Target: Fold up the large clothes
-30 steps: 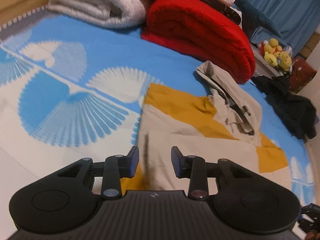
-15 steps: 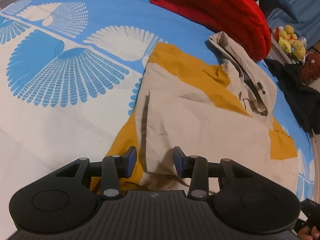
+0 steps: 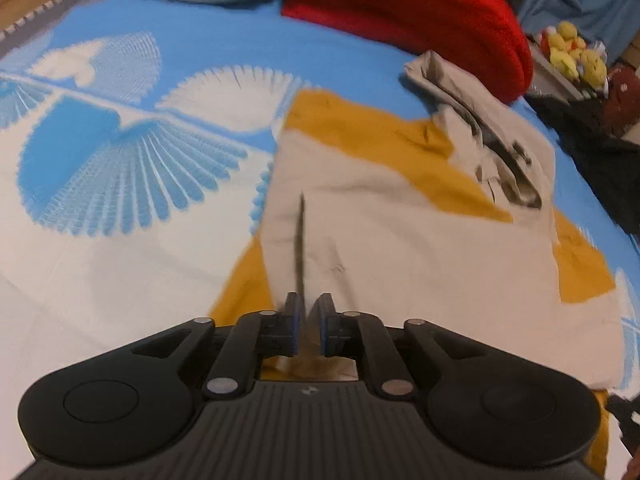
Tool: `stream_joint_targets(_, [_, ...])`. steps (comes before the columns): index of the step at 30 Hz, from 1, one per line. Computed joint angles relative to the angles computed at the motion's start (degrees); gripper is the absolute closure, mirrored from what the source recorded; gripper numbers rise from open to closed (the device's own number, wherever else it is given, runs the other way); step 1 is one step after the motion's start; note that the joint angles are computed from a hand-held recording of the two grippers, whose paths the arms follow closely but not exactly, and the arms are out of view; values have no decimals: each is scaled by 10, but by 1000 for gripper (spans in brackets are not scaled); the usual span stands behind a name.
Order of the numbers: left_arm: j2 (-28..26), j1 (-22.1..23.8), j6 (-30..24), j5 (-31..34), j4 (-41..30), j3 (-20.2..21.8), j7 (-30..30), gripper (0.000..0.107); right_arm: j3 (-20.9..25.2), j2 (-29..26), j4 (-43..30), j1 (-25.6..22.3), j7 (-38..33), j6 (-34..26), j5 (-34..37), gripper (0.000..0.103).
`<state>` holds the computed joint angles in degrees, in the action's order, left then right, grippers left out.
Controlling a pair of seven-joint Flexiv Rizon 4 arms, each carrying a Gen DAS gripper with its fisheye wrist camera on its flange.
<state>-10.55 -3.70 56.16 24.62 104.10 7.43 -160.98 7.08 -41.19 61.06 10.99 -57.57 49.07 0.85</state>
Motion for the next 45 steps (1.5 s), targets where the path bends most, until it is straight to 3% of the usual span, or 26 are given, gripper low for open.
stream_joint_targets(2, [5,-20,-18,78,-31,8,-31,95,-22,17,35,15,7,52,-26,98])
stream_joint_targets(4, [3,-25,-7,117,-44,5,-37,88,-15,23,57,16,-24,115,-38,98])
stream_joint_targets(5, [-1,-20,14,111,-40,1,-30,88,-4,21,56,13,-47,138,-39,93])
stream_joint_targets(7, [-14,-4,50,66,-25,-7,0,82,41,7,41,-7,-121,165,-23,72])
stream_joint_targets(8, [-23,5,56,25,-14,-14,25,77,72,-6,20,-21,-166,149,-10,60])
stream_joint_targets(9, [-29,10,50,-10,-8,-18,49,69,90,-23,-14,-28,-204,102,5,60])
stream_joint_targets(11, [-41,13,11,-69,-4,-23,91,66,77,-52,-73,-18,-200,-5,-4,61])
stream_joint_targets(13, [-42,0,-6,-63,-14,-10,89,66,42,-72,-113,2,-186,-97,-23,61])
stream_joint_targets(15, [-39,-22,-25,-13,-42,4,74,65,22,-68,-108,8,-164,-90,-10,60])
stream_joint_targets(17, [-39,-33,-21,32,-60,11,67,56,24,-62,-107,10,-184,-70,2,60])
stream_joint_targets(19, [-45,-24,-12,12,-56,3,79,48,19,-49,-90,16,-198,-43,3,59])
stream_joint_targets(21, [-47,-10,-27,-50,-41,-10,108,48,21,-38,-80,16,-207,-29,10,60])
stream_joint_targets(23, [-44,-16,-40,-59,-40,-4,88,50,21,-25,-68,16,-223,-9,10,60])
stream_joint_targets(27, [-21,-50,-33,56,-74,16,16,47,27,3,-38,11,-270,52,12,60])
stream_joint_targets(31, [-14,-73,-78,156,-116,7,-33,45,29,27,-2,6,-307,113,8,60])
stream_joint_targets(39, [21,-94,-147,306,-137,-22,-78,45,33,43,14,-12,-335,140,12,60])
stream_joint_targets(42, [14,-69,-121,292,-148,-29,-50,45,36,34,-8,-18,-333,125,18,60])
stream_joint_targets(45, [-33,-28,-89,214,-195,-29,36,59,38,27,-26,-22,-335,113,24,60])
